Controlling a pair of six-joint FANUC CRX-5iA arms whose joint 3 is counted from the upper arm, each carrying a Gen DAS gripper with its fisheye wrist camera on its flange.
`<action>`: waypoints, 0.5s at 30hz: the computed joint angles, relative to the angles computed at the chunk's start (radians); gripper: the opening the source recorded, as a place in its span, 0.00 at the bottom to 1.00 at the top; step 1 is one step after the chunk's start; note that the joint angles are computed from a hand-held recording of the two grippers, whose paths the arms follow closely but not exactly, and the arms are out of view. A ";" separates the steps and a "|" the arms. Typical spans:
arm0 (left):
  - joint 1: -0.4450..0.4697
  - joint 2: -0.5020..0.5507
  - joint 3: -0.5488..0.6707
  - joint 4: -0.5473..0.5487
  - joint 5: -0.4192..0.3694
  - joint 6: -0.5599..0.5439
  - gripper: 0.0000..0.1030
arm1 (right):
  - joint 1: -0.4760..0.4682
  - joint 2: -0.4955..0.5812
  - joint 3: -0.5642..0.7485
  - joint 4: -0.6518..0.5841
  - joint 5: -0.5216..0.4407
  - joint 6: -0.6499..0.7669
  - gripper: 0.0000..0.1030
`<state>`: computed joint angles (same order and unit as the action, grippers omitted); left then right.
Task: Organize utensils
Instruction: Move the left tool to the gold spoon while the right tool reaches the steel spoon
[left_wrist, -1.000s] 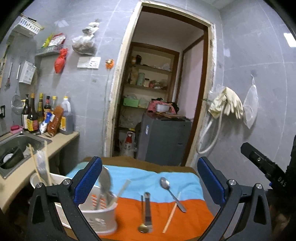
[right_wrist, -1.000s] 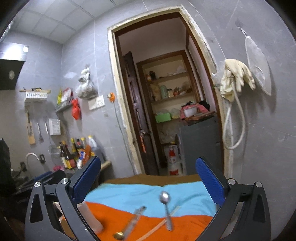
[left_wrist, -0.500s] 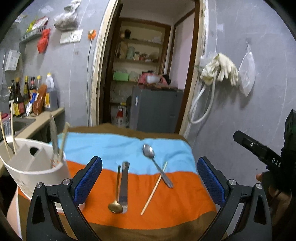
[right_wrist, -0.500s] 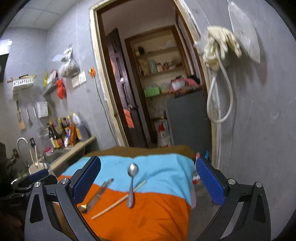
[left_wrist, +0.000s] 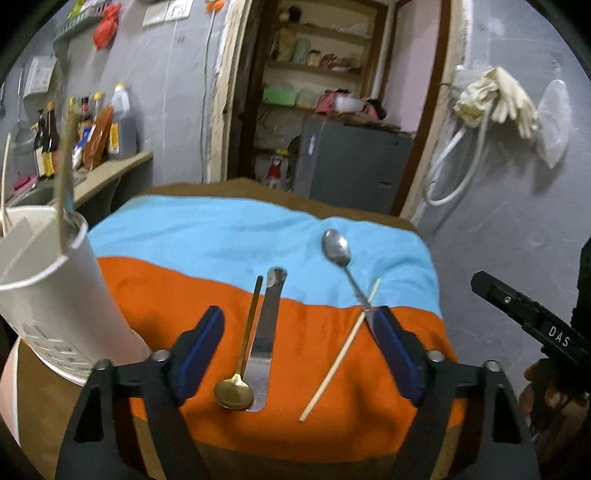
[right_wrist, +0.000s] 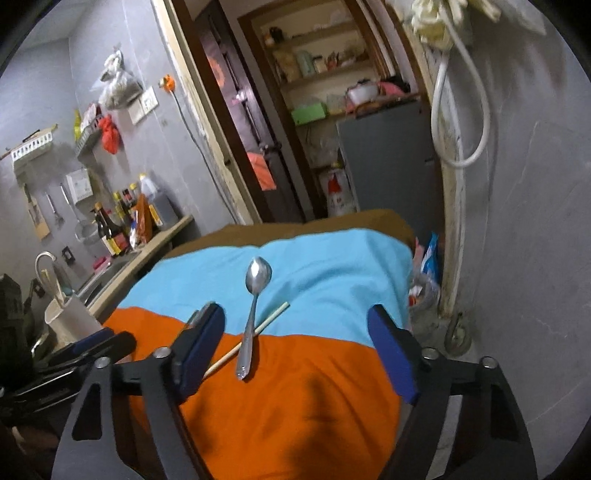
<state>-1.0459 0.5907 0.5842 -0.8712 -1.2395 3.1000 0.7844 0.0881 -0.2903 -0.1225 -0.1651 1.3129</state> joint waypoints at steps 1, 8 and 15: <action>0.008 0.006 0.006 0.012 -0.004 0.000 0.64 | -0.009 0.012 0.034 -0.066 -0.034 0.067 0.70; 0.082 0.057 0.055 0.115 -0.062 -0.022 0.41 | -0.046 0.111 0.213 -0.267 -0.201 0.316 0.60; 0.138 0.074 0.041 0.208 -0.069 -0.025 0.25 | -0.044 0.220 0.369 -0.328 -0.349 0.444 0.43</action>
